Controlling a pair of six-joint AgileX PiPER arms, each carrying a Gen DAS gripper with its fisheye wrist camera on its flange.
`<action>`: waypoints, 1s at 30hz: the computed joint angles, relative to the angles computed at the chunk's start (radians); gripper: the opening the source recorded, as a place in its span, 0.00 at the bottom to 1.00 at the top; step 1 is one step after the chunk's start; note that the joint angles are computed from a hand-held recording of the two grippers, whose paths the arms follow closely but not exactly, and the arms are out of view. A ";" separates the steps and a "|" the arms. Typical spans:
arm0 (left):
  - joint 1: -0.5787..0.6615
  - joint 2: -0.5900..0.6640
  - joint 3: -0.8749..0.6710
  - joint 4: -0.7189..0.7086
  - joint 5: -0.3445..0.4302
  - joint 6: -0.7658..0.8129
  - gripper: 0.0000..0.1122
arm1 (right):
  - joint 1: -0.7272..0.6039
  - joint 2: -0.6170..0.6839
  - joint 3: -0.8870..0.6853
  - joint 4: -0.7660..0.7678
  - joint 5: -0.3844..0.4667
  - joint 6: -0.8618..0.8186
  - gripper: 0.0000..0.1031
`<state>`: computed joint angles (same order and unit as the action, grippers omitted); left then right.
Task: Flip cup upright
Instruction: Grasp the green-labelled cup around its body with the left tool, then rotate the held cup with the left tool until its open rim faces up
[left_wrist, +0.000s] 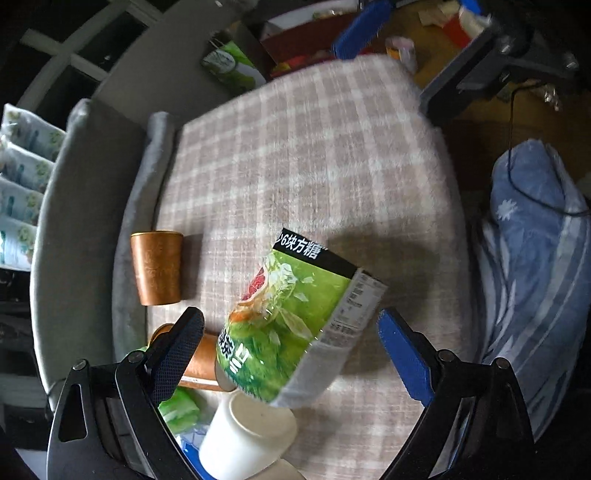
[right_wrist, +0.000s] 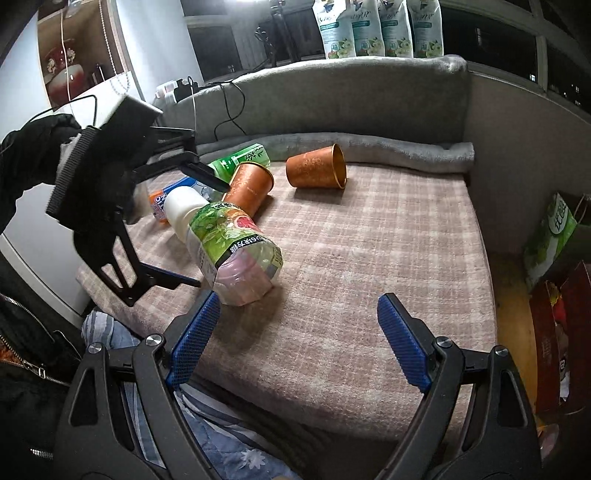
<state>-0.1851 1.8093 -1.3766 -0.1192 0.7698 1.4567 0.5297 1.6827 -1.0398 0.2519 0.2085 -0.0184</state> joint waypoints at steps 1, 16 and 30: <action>-0.008 0.016 -0.008 0.030 0.000 -0.015 0.84 | 0.000 0.003 -0.003 0.015 0.001 -0.013 0.87; -0.035 0.076 0.012 0.074 -0.094 -0.015 0.84 | -0.029 0.025 -0.017 0.129 0.008 -0.076 0.87; 0.059 0.099 -0.067 -0.170 0.014 -0.083 0.81 | -0.019 0.028 -0.002 0.138 -0.023 -0.065 0.87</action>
